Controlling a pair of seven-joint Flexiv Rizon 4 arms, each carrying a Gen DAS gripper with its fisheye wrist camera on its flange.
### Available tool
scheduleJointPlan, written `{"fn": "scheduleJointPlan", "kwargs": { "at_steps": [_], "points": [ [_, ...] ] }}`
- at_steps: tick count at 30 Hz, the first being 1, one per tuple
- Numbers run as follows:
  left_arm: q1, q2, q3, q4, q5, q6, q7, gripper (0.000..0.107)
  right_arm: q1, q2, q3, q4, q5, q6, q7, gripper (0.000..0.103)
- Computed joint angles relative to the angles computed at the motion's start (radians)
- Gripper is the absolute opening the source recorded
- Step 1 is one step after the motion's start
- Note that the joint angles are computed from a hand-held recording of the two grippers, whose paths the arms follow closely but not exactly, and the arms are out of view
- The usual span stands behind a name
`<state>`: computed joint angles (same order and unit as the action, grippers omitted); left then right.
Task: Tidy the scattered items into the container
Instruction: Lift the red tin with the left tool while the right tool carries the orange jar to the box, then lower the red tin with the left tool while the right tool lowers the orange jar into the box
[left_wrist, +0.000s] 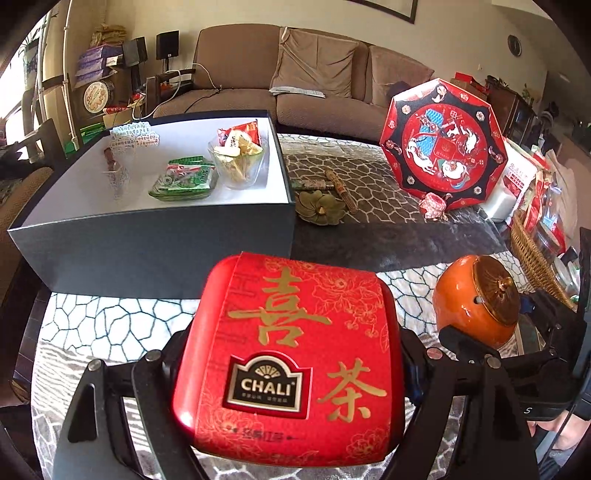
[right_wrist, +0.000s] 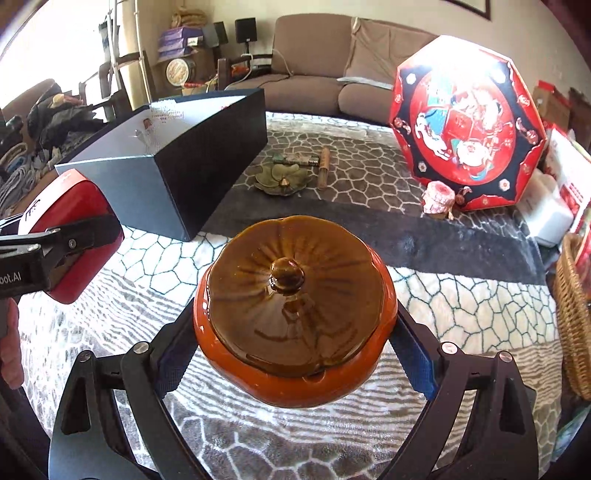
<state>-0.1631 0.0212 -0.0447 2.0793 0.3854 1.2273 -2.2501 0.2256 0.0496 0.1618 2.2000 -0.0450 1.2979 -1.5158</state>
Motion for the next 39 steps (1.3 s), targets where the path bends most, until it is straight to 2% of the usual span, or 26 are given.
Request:
{"fn": "scheduleJointPlan", "kwargs": {
  "at_steps": [4,8,13,16,18,21,24,28,31,34,36,39],
  "points": [
    [0.028,0.079,0.037,0.032,-0.112,-0.013,0.119,0.084,0.026,0.026,0.003,-0.06,0.084,-0.067,-0.031,0.094],
    [0.099,0.145,0.068,0.023,-0.167,-0.062,0.233,0.084,0.056,0.026,0.009,-0.149,0.095,-0.14,-0.057,0.094],
    [0.198,0.137,0.098,-0.037,-0.218,-0.138,0.357,0.084,0.107,-0.048,0.021,-0.351,0.172,-0.27,-0.091,0.094],
    [0.232,0.083,0.118,-0.084,-0.296,-0.174,0.438,0.084,0.128,-0.144,0.035,-0.529,0.247,-0.386,-0.097,0.094],
    [0.246,0.035,0.127,-0.119,-0.367,-0.199,0.491,0.084,0.142,-0.229,0.047,-0.648,0.245,-0.46,-0.111,0.094],
    [0.265,-0.036,0.134,-0.163,-0.487,-0.224,0.564,0.084,0.176,-0.366,0.057,-0.811,0.187,-0.559,-0.078,0.094],
    [0.28,-0.097,0.137,-0.217,-0.495,-0.263,0.584,0.084,0.211,-0.517,0.056,-0.995,0.137,-0.706,-0.033,0.094],
    [0.302,-0.127,0.147,-0.214,-0.564,-0.253,0.625,0.084,0.284,-0.689,0.024,-1.194,0.003,-0.886,-0.041,0.094],
    [0.316,-0.149,0.151,-0.218,-0.583,-0.256,0.659,0.084,0.311,-0.813,0.016,-1.356,-0.019,-1.028,-0.05,0.094],
    [0.328,-0.17,0.146,-0.22,-0.629,-0.264,0.697,0.084,0.34,-0.902,-0.001,-1.468,-0.031,-1.12,-0.047,0.094],
    [0.327,-0.182,0.15,-0.224,-0.619,-0.251,0.697,0.084,0.351,-0.945,-0.01,-1.523,-0.029,-1.169,-0.041,0.094],
    [0.335,-0.192,0.14,-0.216,-0.661,-0.234,0.737,0.084,0.36,-0.97,-0.03,-1.538,-0.038,-1.175,-0.032,0.094]
  ]
}}
